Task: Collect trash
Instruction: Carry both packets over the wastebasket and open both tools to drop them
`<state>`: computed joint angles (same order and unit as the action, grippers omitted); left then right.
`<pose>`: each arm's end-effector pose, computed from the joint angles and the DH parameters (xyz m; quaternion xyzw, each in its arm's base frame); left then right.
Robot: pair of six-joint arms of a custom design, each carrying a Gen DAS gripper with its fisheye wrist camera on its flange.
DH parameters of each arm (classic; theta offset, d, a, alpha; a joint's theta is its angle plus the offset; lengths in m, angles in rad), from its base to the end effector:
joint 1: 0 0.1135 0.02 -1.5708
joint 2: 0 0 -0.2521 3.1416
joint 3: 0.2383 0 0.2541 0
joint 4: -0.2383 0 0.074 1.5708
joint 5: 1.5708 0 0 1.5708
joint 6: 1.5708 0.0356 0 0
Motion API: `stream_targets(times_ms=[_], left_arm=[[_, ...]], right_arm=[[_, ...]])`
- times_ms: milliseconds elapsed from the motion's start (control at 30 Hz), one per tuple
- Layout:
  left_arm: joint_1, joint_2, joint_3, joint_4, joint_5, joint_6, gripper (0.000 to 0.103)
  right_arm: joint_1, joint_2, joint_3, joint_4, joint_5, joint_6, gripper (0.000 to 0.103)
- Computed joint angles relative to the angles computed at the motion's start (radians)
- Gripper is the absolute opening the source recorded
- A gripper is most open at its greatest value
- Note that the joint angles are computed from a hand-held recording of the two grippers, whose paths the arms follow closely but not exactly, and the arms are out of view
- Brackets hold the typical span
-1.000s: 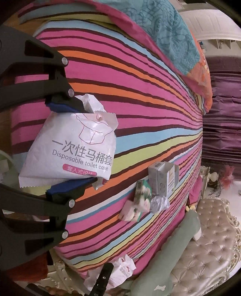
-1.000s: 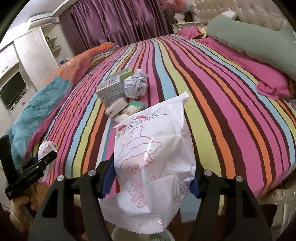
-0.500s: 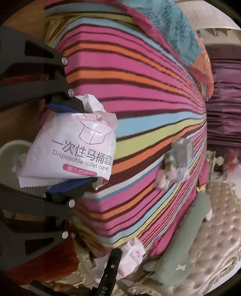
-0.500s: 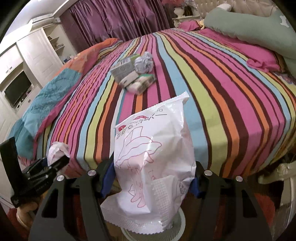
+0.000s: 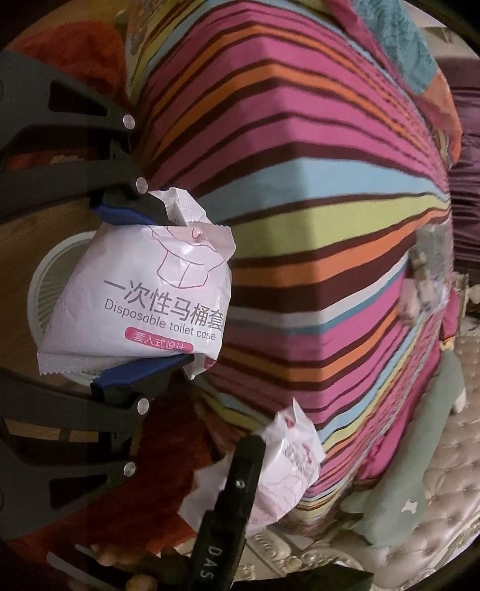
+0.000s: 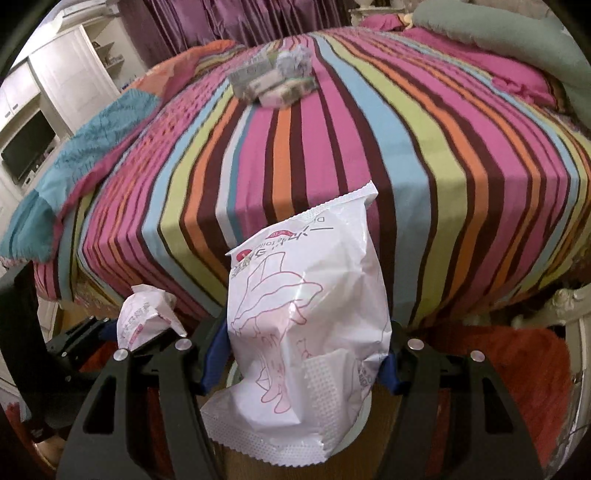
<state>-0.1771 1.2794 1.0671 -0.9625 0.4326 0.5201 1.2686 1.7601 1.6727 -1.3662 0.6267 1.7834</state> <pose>0.2362 -0.0574 0.2635 0.3668 0.8856 -0.1746 0.2252 0.1183 0.3095 0.2972 0.2592 0.9138 0.0419 0.3099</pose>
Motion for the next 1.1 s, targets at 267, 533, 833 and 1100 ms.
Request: stream_targets(times_ms=[267,533,833,1100], left_arm=[[-0.045,0.024,-0.034,-0.005,-0.053,-0.021,0.058],[-0.079,0.151,-0.029,-0.013,-0.109,-0.077,0.058],[-0.14,0.312,-0.024,-0.006,-0.154,-0.131,0.058],[-0.158,0.489,-0.012,0.002,-0.202,-0.171,0.059]], right_arm=[[-0.014,0.004,-0.116,0.162,-0.141,-0.031,0.061],[-0.062,0.025,-0.156,0.27,-0.245,-0.086,0.061],[-0.145,0.001,-0.353,0.533,-0.416,-0.065,0.061],[-0.191,0.022,-0.477,0.699,-0.565,-0.013,0.061]])
